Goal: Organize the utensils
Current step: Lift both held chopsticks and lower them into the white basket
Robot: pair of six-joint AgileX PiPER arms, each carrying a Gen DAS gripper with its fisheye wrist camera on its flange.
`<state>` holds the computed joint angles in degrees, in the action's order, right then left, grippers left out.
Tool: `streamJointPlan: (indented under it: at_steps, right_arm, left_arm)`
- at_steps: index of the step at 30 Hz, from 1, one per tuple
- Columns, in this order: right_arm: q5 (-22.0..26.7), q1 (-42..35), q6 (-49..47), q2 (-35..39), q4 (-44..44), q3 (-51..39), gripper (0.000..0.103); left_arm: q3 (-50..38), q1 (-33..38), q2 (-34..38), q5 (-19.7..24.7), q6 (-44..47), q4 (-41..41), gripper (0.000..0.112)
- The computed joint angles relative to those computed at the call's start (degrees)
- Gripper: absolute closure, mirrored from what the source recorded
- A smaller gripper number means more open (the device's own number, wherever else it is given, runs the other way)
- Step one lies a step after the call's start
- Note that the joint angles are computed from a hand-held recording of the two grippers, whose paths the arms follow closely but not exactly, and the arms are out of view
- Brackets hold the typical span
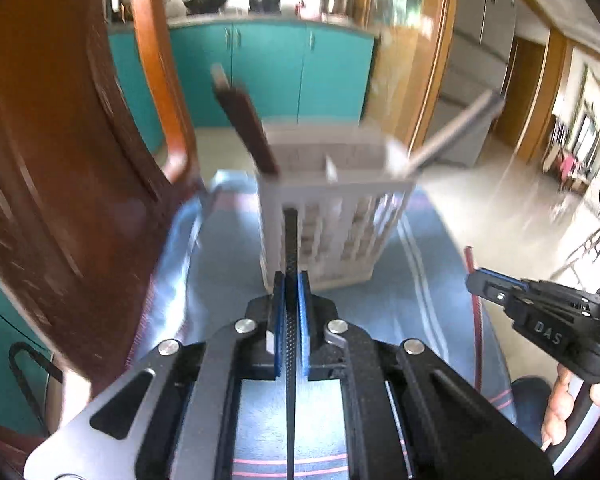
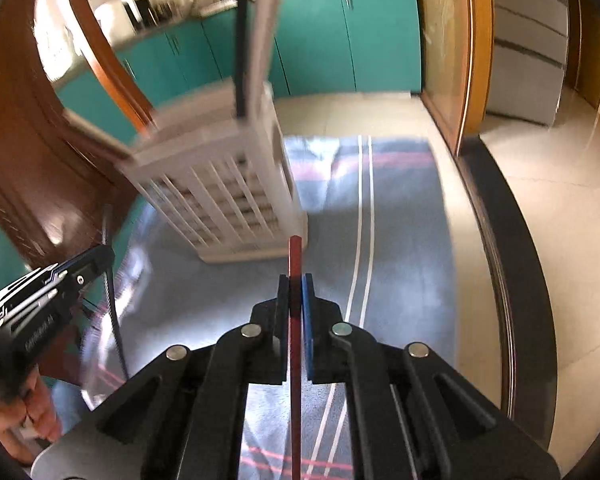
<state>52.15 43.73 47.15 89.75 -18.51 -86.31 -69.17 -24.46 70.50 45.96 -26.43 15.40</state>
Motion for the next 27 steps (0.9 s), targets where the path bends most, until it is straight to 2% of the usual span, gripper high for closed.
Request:
streamJointPlan:
  at_steps: [5,11,15,17,19,22,23,25,27]
  right_arm:
    - [2.8,2.0,1.2,-3.9,-3.3,-3.2,0.096]
    - [4.2,4.1,2.4,-6.8,-7.1,-6.1,0.096]
    - [7.8,6.4,1.9,-5.6,-10.4,-12.3,0.096]
    - [8.0,6.5,0.7,-4.9,-10.9,-15.0,0.096]
    - [8.7,6.9,-1.1,-3.6,-11.4,-19.6,0.096]
    - [9.5,7.1,-3.5,-1.5,-11.9,-26.4,0.096]
    - [9.4,7.1,-4.2,-0.8,-12.4,-28.6,0.096]
    - [9.8,7.7,-4.7,1.4,-15.0,-34.3,0.096]
    - [9.0,7.6,-3.9,3.4,-17.5,-39.1,0.096]
  left_arm:
    - [-4.0,-1.1,-3.6,2.6,-1.0,1.9,0.105]
    - [-7.3,-1.4,-7.2,3.4,-0.6,1.1,0.105]
    - [-11.2,0.6,-8.5,3.2,2.5,-2.4,0.105]
    - [-13.8,2.0,-8.2,2.8,4.1,-4.0,0.105]
    - [-16.9,5.7,-7.3,2.5,7.8,-9.5,0.105]
    - [-19.8,11.2,-6.6,1.2,11.6,-16.8,0.105]
    - [-20.4,13.1,-6.3,-0.4,11.8,-18.9,0.105]
    - [-19.3,16.5,-6.7,-5.3,12.3,-23.6,0.105]
    - [-17.4,17.3,-6.7,-10.6,9.8,-23.0,0.105]
